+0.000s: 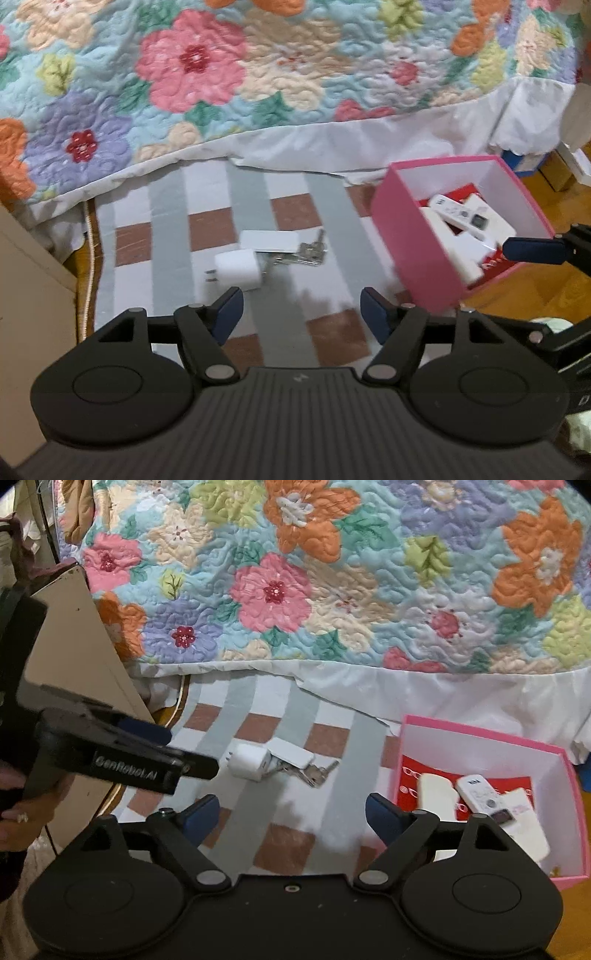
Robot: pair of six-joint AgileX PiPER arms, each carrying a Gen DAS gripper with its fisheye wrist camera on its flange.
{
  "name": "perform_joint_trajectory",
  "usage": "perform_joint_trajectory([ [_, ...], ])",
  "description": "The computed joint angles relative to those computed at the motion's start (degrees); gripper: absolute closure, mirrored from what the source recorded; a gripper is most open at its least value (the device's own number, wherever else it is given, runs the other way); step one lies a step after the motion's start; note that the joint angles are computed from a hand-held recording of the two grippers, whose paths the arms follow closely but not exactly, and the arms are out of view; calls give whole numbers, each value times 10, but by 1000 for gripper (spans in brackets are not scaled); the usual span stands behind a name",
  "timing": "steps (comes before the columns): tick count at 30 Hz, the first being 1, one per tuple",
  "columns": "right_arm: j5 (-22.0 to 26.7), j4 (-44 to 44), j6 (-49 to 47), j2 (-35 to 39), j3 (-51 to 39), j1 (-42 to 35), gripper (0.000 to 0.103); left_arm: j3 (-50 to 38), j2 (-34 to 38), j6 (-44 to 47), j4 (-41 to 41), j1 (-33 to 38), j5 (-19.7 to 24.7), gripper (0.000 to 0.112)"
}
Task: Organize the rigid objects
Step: 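Move the open left gripper over the white charger cube on the rug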
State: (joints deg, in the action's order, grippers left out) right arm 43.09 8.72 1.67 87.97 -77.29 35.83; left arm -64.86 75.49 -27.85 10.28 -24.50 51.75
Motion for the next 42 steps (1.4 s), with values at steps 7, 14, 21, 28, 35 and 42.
perform_joint_trajectory([
  [7,-149,183,-197,53,54,-6,14,84,-11,45,-22,96,-101,27],
  [14,-119,192,-203,175,-30,7,14,160,20,161,-104,217,-218,18],
  [21,-134,146,-184,290,-111,53,14,184,97,360,-292,286,-299,18],
  [28,-214,28,-94,394,-179,96,22,159,197,334,-313,282,-323,24],
  [35,-223,-42,-10,437,-207,112,36,168,216,489,-465,292,-345,31],
  [42,-238,4,-48,434,-192,102,61,165,234,633,-607,300,-325,68],
])
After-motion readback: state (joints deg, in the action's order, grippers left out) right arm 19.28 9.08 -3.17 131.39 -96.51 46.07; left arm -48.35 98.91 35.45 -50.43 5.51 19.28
